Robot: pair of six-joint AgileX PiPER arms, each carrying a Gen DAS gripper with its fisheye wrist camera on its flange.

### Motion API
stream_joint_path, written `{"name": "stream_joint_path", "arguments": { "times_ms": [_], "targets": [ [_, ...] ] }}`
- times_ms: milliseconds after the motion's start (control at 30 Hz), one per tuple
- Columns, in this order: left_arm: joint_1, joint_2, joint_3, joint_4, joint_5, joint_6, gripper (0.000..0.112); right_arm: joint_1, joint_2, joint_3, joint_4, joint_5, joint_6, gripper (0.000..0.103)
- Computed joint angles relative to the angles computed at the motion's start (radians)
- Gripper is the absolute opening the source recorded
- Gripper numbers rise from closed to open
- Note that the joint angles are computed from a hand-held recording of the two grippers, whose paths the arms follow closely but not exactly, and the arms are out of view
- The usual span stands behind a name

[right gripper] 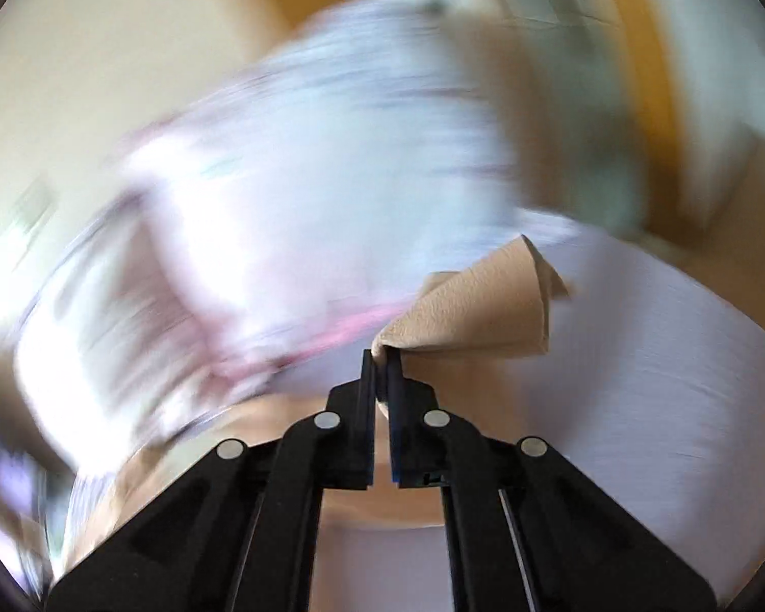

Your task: Fold small clothes

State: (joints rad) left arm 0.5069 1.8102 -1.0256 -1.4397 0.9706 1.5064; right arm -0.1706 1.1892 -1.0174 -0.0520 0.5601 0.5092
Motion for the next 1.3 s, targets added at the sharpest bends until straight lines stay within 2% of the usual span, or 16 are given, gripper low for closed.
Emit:
{"name": "stream_joint_path", "arguments": {
  "times_ms": [67,133,233,267,333,467,567,633,933,967,1000,1067,1133,1167,1233,1300],
  "targets": [
    [0.031,0.043,-0.072,0.042,-0.004,-0.109,0.102,0.2,0.147,-0.1,0.015,-0.029,-0.018,0.004],
    [0.054,0.076,-0.131,0.082,-0.014,-0.203,0.102,0.336,0.347,-0.238,0.149,-0.012,-0.142,0.005],
    [0.109,0.149,-0.239,0.139,0.016,-0.361,0.102,0.412,0.63,-0.487,0.403,0.187,-0.388,0.01],
    [0.13,0.178,-0.283,0.166,0.025,-0.43,0.102,0.425,0.686,-0.545,0.431,0.218,-0.404,0.012],
    [0.154,0.212,-0.334,0.194,0.026,-0.5,0.102,0.439,0.741,-0.609,0.401,0.201,-0.381,0.035],
    [0.174,0.254,-0.416,0.252,-0.013,-0.613,0.102,0.46,0.865,-0.756,0.369,0.258,-0.319,0.031],
    [0.179,0.314,-0.512,0.307,0.009,-0.734,0.102,0.501,0.966,-0.851,0.34,0.362,-0.299,0.027],
    [0.178,0.347,-0.561,0.335,0.021,-0.794,0.102,0.527,0.94,-0.816,0.3,0.326,-0.29,0.031],
    [0.186,0.498,-0.812,0.402,0.084,-1.056,0.102,0.465,0.715,-0.507,0.554,0.144,-0.423,0.061],
    [0.19,0.529,-0.863,0.401,0.109,-1.097,0.101,0.438,0.684,-0.486,0.595,0.155,-0.456,0.063],
    [0.192,0.548,-0.899,0.407,0.123,-1.127,0.097,0.423,0.648,-0.443,0.657,0.143,-0.502,0.064],
    [0.191,0.568,-0.947,0.451,0.129,-1.19,0.075,0.399,0.604,-0.397,0.732,0.136,-0.563,0.067],
    [0.192,0.596,-0.995,0.516,0.138,-1.263,0.023,0.38,0.562,-0.347,0.797,0.114,-0.626,0.072],
    [0.202,0.62,-1.02,0.522,0.153,-1.298,0.013,0.37,0.539,-0.324,0.822,0.105,-0.653,0.072],
    [0.216,0.644,-1.039,0.501,0.17,-1.314,0.007,0.345,0.5,-0.29,0.856,0.102,-0.695,0.075],
    [0.191,0.579,-0.98,0.547,0.105,-1.285,0.006,0.318,0.455,-0.253,0.85,0.096,-0.701,0.077]
  ]
}}
